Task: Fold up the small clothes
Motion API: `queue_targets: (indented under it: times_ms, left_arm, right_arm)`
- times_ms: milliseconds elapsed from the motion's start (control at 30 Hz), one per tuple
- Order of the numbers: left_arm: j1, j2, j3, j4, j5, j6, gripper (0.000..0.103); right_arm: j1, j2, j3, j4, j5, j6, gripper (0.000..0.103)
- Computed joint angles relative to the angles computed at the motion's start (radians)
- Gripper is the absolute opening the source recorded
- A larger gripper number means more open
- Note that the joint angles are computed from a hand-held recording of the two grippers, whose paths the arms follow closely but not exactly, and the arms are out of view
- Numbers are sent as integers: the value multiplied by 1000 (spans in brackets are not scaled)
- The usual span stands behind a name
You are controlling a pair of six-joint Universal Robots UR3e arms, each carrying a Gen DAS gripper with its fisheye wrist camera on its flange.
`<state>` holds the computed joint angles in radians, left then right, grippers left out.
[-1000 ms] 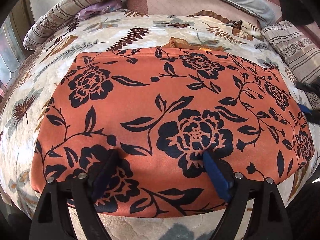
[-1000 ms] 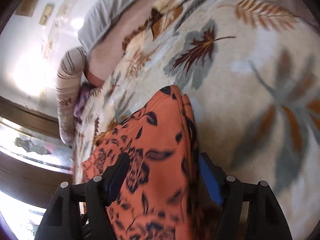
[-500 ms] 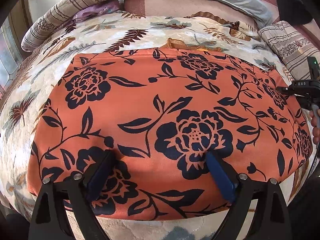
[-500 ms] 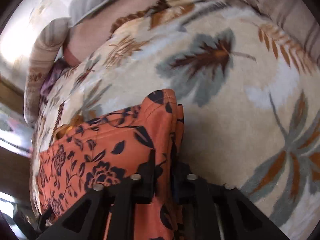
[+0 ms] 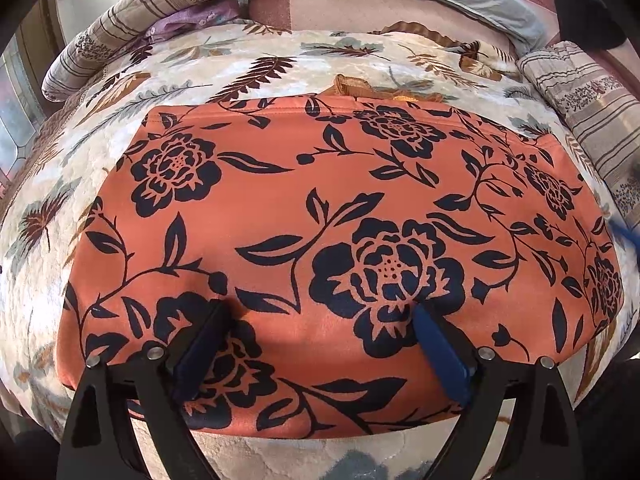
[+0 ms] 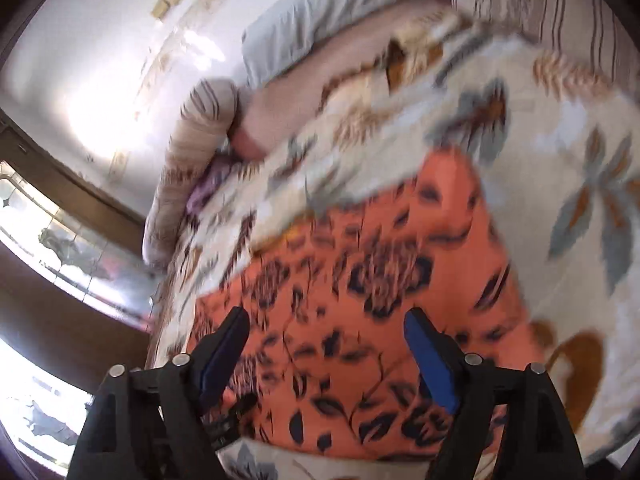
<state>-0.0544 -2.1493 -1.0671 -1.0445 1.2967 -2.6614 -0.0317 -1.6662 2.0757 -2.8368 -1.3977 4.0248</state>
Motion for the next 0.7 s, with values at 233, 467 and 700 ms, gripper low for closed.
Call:
queue_targets:
  times_ms: [233,467,700]
  left_arm:
    - [180,148,-115,54,-99,-42,93]
    - [298,43,-26,-44,21,-109,96]
    - [253,94,-44,52,62,-112,96]
  right_arm:
    - [-21,18,104,-51,49,49,82]
    - [-55,5,218,-201,75,48,82]
    - [-93,-24,243,-192,130,52,82]
